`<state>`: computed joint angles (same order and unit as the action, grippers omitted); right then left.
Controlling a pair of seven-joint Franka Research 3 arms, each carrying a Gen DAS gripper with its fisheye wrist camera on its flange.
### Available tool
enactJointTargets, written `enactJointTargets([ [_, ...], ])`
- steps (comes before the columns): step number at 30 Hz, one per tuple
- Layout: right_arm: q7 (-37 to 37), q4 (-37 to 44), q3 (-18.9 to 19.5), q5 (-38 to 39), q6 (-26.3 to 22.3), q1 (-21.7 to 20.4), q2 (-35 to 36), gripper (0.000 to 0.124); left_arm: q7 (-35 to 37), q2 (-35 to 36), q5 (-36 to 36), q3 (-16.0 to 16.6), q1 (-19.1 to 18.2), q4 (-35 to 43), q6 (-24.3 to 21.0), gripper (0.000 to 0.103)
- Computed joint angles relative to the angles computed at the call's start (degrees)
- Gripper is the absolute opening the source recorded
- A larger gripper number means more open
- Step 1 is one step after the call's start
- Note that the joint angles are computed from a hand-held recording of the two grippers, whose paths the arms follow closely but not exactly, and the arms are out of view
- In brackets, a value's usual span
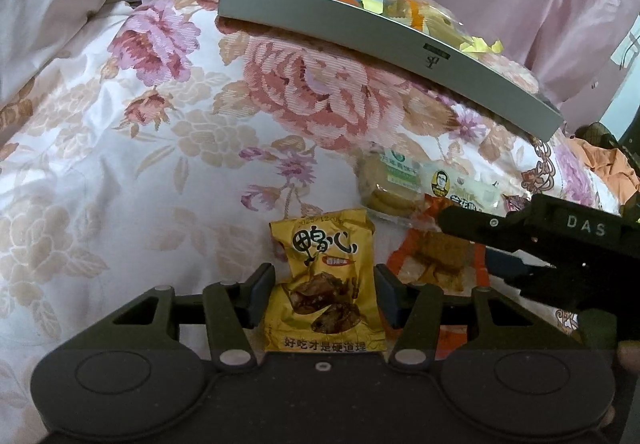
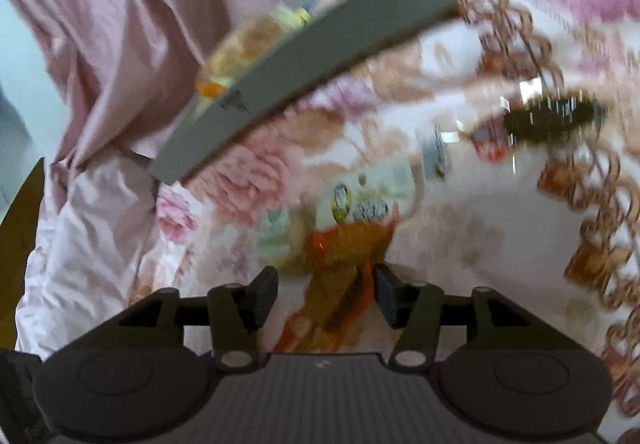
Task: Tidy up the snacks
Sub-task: 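Grasp the yellow duck-snack bag with the left tool while the right tool grasps the red spicy strip pack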
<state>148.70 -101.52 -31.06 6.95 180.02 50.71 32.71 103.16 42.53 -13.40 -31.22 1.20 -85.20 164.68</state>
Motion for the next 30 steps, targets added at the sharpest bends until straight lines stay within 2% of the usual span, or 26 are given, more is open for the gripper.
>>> enactJointTargets([
  [2,0.8,-0.3,-0.5,0.8,1.1,0.6,0.6,0.060,0.1,0.1,0.1,0.0,0.0,0.0,0.2,0.056],
  [6,-2.2,-0.6,5.0,3.7,6.0,-3.9,0.8,0.076,0.0,0.0,1.0,0.5,-0.5,-0.1,0.8,0.056],
  [8,-3.3,-0.1,5.0,5.3,8.0,-3.8,1.9,0.076,-0.2,0.1,1.2,0.4,-0.5,-0.1,0.8,0.056],
  [9,-3.8,0.1,4.4,6.1,8.9,-3.2,2.5,0.070,-0.3,0.0,1.3,0.4,-0.5,-0.1,0.8,0.056],
  [11,-4.7,0.8,2.4,7.9,8.4,-1.6,3.8,0.040,-0.2,0.1,1.5,0.3,-0.4,-0.2,0.9,0.056],
  [12,-5.3,1.1,3.1,8.6,7.1,-2.1,3.7,0.025,-0.2,0.1,1.6,0.3,-0.4,-0.2,1.0,0.056],
  [14,-6.8,0.9,4.2,9.8,7.7,-2.8,3.3,0.022,-0.2,0.1,1.8,0.3,-0.4,-0.3,1.2,0.056],
  [17,-10.9,1.7,2.5,9.7,5.4,-1.2,3.0,0.025,-0.2,0.2,2.1,0.1,-0.3,-0.3,1.4,0.056],
  [19,-12.7,3.6,3.9,10.0,3.8,-2.6,3.3,0.040,-0.2,0.2,2.2,0.1,-0.2,-0.4,1.4,0.056],
  [20,-13.5,5.0,7.1,10.2,3.1,-5.5,3.4,0.046,-0.2,0.2,2.3,0.0,-0.2,-0.4,1.4,0.056],
  [21,-13.4,6.3,8.5,10.5,2.0,-6.9,3.9,0.049,-0.2,0.2,2.4,0.0,-0.1,-0.4,1.5,0.056],
  [23,-11.9,7.8,7.2,9.8,1.3,-6.3,5.1,0.045,0.0,0.4,2.6,-0.1,-0.1,-0.3,1.5,0.056],
  [25,-9.2,8.9,2.8,8.0,-2.3,-3.1,6.0,0.023,0.2,0.4,2.8,-0.1,-0.1,-0.4,1.7,0.056],
  [27,-8.1,7.9,3.1,6.7,-2.6,-3.2,5.0,0.022,0.4,0.2,3.2,0.0,-0.2,-0.7,2.0,0.056],
  [30,-5.7,5.0,0.8,3.9,-3.0,-0.8,2.9,0.020,0.4,-0.3,3.5,-0.1,-0.1,-1.3,2.0,0.055],
])
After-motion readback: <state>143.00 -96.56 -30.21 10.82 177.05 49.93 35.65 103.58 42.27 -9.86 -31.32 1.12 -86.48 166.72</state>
